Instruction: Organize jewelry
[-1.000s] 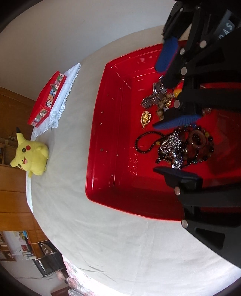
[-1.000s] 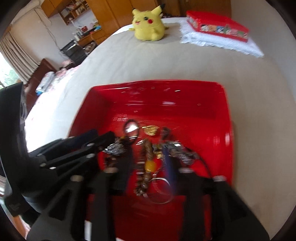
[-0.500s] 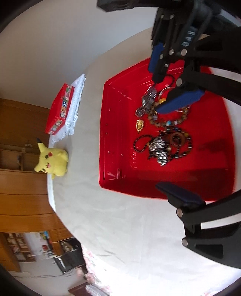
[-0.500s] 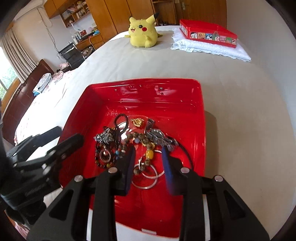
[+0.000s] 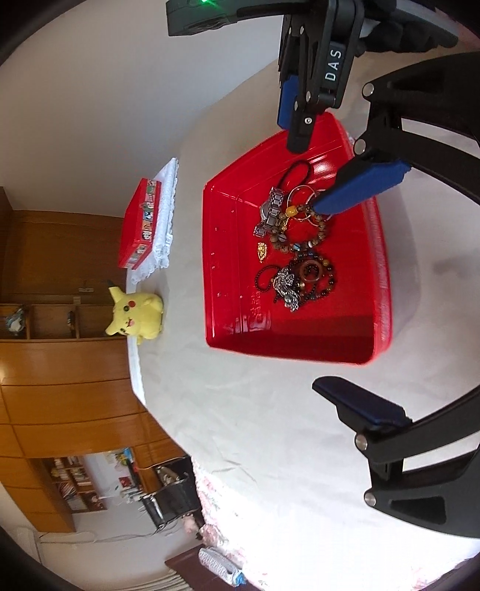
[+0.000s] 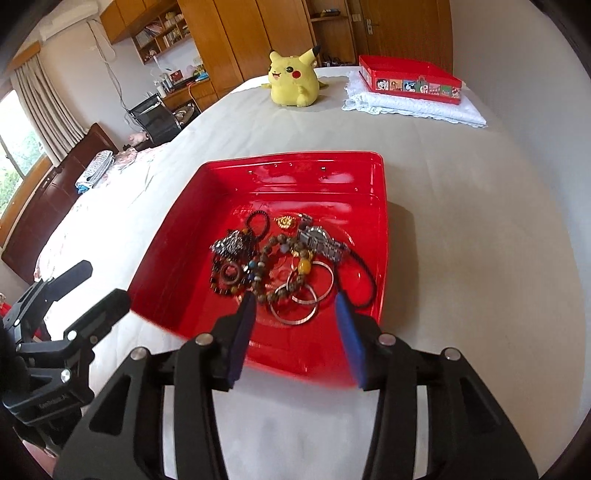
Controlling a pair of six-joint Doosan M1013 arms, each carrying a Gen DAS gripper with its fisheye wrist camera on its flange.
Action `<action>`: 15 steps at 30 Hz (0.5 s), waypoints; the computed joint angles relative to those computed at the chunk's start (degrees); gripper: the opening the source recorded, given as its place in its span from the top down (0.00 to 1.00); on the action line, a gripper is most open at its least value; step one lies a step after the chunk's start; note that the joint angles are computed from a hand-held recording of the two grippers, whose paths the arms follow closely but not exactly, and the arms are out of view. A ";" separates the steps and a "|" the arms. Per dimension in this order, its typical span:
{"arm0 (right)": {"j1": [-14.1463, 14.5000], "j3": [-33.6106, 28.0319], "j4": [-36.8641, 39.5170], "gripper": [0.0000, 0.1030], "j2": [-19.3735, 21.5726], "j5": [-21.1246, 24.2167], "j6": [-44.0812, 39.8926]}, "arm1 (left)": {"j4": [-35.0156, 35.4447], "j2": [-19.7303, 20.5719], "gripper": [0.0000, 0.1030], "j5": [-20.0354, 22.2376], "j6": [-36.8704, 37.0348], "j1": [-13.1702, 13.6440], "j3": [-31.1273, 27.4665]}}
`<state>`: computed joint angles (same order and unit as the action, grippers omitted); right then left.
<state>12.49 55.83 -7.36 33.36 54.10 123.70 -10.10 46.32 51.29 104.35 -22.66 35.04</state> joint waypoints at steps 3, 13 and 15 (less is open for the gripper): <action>0.56 1.48 -1.18 0.45 -1.15 -0.06 0.47 | 0.01 -2.54 0.07 -3.67 0.75 0.15 4.52; 2.55 5.40 -1.26 0.07 -3.88 3.58 2.49 | 4.85 -6.37 0.04 -1.00 -0.94 0.57 10.77; 2.49 4.76 0.53 0.07 -3.39 6.20 2.89 | 3.34 -4.64 0.04 6.02 -1.11 0.98 7.57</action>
<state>14.99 60.59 -6.83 29.97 60.31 126.59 -6.76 41.68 57.32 103.24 -21.68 42.61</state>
